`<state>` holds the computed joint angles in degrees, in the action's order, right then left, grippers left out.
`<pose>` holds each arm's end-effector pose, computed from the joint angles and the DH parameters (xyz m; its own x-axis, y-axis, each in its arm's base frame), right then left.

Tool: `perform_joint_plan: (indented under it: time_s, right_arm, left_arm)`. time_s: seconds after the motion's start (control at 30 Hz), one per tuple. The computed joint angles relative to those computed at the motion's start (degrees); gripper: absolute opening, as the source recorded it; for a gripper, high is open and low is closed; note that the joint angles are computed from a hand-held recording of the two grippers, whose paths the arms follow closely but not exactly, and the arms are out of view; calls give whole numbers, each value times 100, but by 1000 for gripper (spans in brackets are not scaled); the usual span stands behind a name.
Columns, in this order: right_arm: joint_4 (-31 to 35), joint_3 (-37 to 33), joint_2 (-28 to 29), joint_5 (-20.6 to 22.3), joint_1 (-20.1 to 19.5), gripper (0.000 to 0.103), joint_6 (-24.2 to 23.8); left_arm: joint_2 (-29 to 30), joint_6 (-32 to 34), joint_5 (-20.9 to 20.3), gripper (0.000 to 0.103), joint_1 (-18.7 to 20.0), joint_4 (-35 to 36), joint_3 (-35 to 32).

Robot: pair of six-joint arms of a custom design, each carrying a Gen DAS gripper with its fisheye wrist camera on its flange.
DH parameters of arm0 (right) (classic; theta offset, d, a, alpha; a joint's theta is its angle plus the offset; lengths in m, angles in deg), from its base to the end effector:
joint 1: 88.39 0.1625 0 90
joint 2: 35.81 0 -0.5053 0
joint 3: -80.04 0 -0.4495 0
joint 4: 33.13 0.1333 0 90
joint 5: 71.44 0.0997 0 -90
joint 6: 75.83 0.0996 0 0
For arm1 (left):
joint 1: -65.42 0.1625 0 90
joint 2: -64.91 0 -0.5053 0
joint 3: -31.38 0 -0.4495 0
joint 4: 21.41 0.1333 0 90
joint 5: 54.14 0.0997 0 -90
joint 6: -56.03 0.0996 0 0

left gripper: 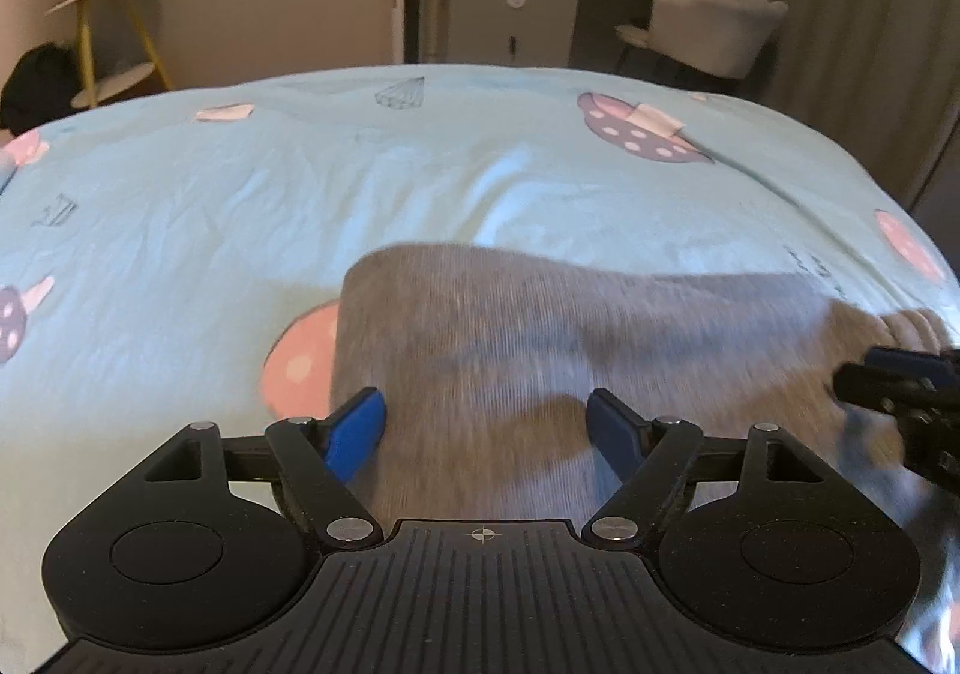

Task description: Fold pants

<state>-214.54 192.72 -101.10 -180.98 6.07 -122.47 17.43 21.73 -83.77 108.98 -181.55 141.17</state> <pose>0.1504 -0.6427 0.2925 -0.6168 -0.4125 0.6704 -0.7346 0.6074 -0.3022 -0.3238 -0.6113 0.1017 -0.7569 -0.1562 -0.6346 0.3527 0.7199 -0.5978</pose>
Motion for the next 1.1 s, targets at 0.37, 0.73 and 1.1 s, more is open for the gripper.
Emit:
perform_joint_plan:
  time_s: [0.37,0.73,1.1]
  right_arm:
    - [-248,1216,-1074,534,-467,28,-454]
    - [186,1421,-1379,876,-586,31,-81]
    - [698,1291,-1454,923,-641,31,-148]
  left_arm:
    - [-135,-1703,197,82,-618,1606,540]
    - [-291,-2197,-18,82,-818,1942,650]
    - [-294,-1778,-110,86,-819,1122,892]
